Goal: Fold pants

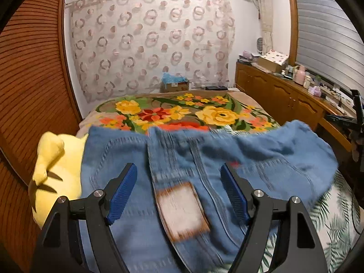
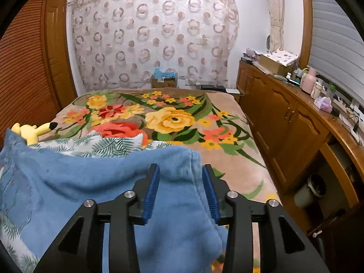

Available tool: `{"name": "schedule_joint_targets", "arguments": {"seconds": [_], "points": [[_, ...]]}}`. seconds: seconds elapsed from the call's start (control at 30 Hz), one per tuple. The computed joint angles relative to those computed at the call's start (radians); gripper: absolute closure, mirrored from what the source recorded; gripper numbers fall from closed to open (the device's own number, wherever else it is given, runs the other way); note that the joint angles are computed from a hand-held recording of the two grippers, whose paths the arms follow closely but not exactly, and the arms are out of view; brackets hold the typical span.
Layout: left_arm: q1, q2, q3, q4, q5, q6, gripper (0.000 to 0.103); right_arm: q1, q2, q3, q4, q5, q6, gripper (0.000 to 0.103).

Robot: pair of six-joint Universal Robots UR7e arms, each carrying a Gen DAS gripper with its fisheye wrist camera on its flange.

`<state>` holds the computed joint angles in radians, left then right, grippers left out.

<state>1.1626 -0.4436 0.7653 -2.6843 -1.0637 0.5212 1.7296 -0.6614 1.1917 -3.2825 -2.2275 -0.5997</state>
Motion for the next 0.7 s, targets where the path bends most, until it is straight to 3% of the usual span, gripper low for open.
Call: {"name": "schedule_joint_targets", "arguments": {"seconds": [0.23, 0.47, 0.7], "points": [[-0.002, -0.089, 0.215, -0.033, -0.007, -0.034, 0.026, -0.018, -0.082, 0.162, -0.027, -0.028, 0.054, 0.050], [-0.003, -0.094, 0.264, -0.012, -0.018, -0.067, 0.026, -0.024, -0.104, 0.168, 0.046, -0.033, 0.174, 0.049], [0.002, -0.091, 0.276, -0.006, 0.003, -0.062, 0.026, -0.044, -0.122, 0.152, 0.190, -0.011, 0.307, 0.049]]}}
